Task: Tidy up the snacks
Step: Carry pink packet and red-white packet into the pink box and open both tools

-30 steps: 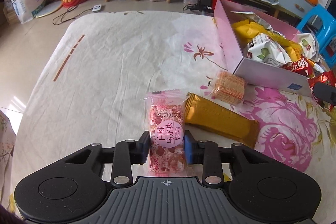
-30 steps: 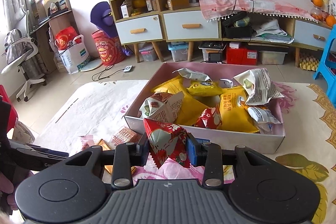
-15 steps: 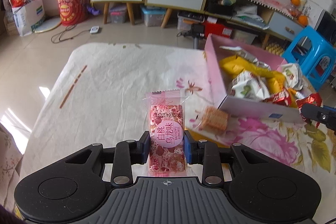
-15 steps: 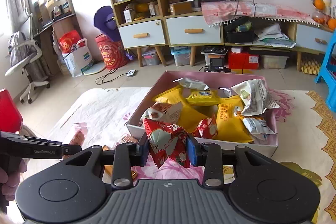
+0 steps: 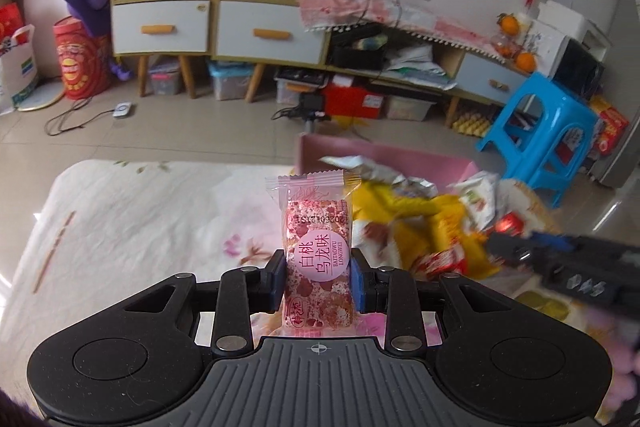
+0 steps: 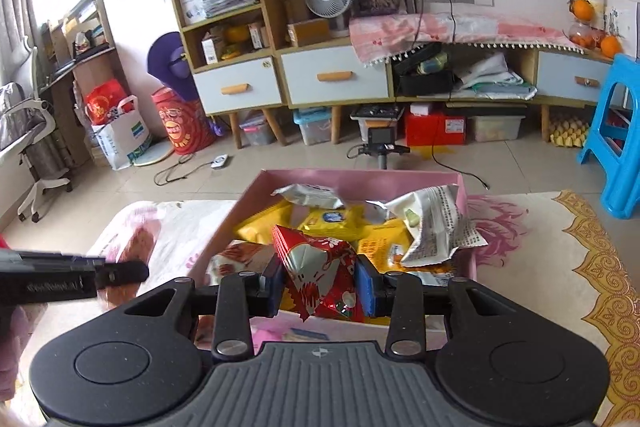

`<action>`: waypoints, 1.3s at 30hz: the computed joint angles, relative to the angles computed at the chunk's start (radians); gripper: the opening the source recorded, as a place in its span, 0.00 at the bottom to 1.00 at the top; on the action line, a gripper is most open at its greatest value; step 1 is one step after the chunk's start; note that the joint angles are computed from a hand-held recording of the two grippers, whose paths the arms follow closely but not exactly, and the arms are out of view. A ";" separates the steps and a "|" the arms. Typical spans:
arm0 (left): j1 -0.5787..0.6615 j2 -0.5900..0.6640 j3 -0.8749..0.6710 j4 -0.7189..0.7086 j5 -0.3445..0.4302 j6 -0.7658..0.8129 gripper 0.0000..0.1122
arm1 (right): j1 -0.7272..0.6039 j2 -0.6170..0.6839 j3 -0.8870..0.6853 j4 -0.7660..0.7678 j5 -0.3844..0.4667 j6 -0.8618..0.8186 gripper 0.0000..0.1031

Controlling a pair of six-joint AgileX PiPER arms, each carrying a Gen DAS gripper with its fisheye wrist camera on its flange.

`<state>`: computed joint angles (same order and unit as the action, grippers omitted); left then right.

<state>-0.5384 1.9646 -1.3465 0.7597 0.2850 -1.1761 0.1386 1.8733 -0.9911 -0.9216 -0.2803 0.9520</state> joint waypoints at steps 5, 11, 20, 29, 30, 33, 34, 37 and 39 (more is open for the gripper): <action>-0.027 0.096 -0.159 -0.117 0.027 0.153 0.26 | -0.041 0.060 -0.076 -0.168 0.002 0.232 0.26; -0.026 0.201 -0.288 -0.283 0.039 0.323 0.26 | -0.085 0.098 -0.106 -0.255 -0.028 0.381 0.26; -0.043 0.253 -0.344 -0.177 0.047 0.266 0.32 | -0.101 0.105 -0.117 -0.261 -0.050 0.463 0.32; -0.061 0.192 -0.253 -0.039 0.019 0.182 0.63 | -0.093 0.071 -0.096 -0.244 -0.029 0.450 0.57; -0.063 0.182 -0.240 -0.030 0.017 0.176 0.64 | -0.091 0.064 -0.091 -0.242 -0.027 0.447 0.58; -0.067 0.148 -0.192 0.004 0.008 0.145 0.67 | -0.082 0.040 -0.080 -0.254 -0.011 0.445 0.62; -0.068 0.134 -0.170 0.025 0.003 0.123 0.68 | -0.078 0.030 -0.073 -0.258 -0.004 0.442 0.63; -0.071 0.099 -0.109 0.088 -0.006 0.060 0.71 | -0.058 -0.001 -0.048 -0.238 0.020 0.405 0.69; -0.071 0.074 -0.067 0.122 -0.008 0.034 0.71 | -0.047 -0.021 -0.027 -0.219 0.032 0.375 0.71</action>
